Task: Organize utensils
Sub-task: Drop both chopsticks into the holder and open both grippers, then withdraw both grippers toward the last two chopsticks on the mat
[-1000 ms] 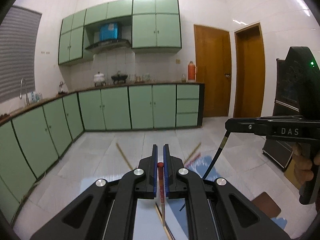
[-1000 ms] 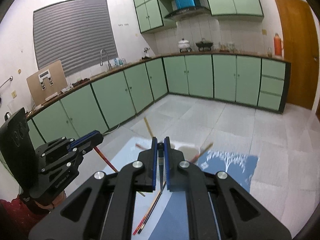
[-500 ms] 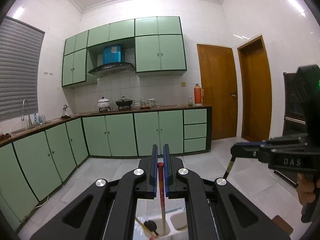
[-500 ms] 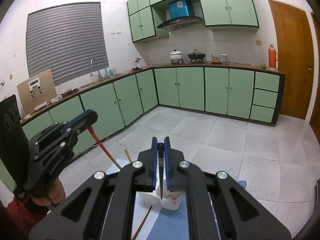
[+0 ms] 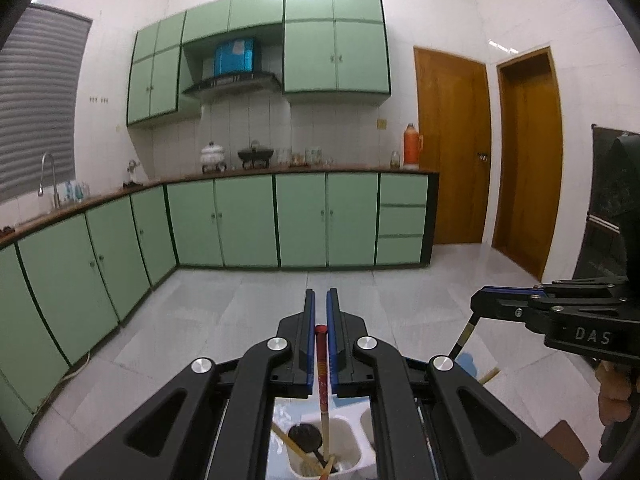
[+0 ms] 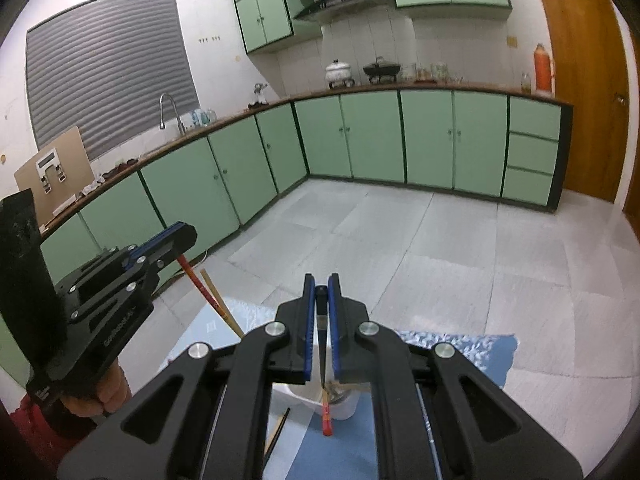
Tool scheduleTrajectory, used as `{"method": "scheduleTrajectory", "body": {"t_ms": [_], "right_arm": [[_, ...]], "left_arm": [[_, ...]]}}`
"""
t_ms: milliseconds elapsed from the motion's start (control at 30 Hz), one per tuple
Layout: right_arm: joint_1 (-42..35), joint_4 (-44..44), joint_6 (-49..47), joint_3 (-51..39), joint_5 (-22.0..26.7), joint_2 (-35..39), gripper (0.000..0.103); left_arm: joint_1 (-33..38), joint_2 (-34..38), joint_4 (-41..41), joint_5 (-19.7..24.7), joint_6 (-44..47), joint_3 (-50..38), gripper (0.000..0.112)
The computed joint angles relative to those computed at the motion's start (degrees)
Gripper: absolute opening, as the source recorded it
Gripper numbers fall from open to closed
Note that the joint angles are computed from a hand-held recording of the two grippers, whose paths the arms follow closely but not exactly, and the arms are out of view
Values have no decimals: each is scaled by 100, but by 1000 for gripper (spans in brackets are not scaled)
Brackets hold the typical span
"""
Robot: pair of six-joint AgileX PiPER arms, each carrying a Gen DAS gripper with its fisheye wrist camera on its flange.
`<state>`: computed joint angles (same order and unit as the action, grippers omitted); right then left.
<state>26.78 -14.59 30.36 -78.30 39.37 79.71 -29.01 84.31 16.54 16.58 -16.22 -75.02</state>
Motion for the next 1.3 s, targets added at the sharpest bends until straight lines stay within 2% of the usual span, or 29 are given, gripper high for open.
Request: {"method": "scheduleTrajectory", "body": {"t_ms": [33, 100, 233, 300, 433, 467, 600, 667, 767, 833, 900, 967, 1133, 1233, 1300], "right_arm": [[12, 18, 9, 72, -18, -10, 6], [-12, 194, -93, 172, -58, 19, 7], [105, 28, 165, 274, -77, -43, 10], [178, -166, 373, 355, -51, -185, 16], [426, -808, 958, 531, 8, -510, 36], [525, -1054, 1183, 623, 38, -642, 44], [1165, -2183, 2343, 1183, 251, -1227, 63], [1574, -2825, 3129, 1548, 441, -1524, 78], [2407, -3740, 4336, 2109, 982, -1904, 87], [3105, -4230, 5027, 2423, 1577, -2017, 88], [3676, -4465, 5546, 2693, 2052, -2057, 89], [4104, -4545, 5995, 2932, 2347, -2057, 90], [5052, -4542, 7259, 3535, 2872, -1871, 90], [5461, -4471, 8003, 3879, 2940, -1676, 90], [5733, -4479, 8477, 4030, 3002, -1478, 90]], "left_arm": [[43, 55, -114, 13, 97, -25, 7], [112, 94, -295, 38, 224, 22, 19], [230, 7, -562, 25, 413, 152, 29], [243, -121, -513, 16, 370, 242, 40], [253, -483, -503, -18, 361, 491, 50], [267, -552, -568, -14, 414, 533, 53], [237, -1173, -292, -41, 89, 1099, 67], [161, -1521, 132, -50, -298, 1446, 73], [87, -2091, 314, -16, -486, 2018, 79], [32, -2474, 508, 83, -737, 2427, 82], [88, -2751, 350, 129, -652, 2749, 84], [116, -3036, 379, 210, -750, 3111, 85], [151, -3464, 425, 402, -936, 3875, 86], [20, -3696, 810, 473, -1401, 4385, 86], [-174, -3802, 1385, 517, -2029, 4697, 86]]}}
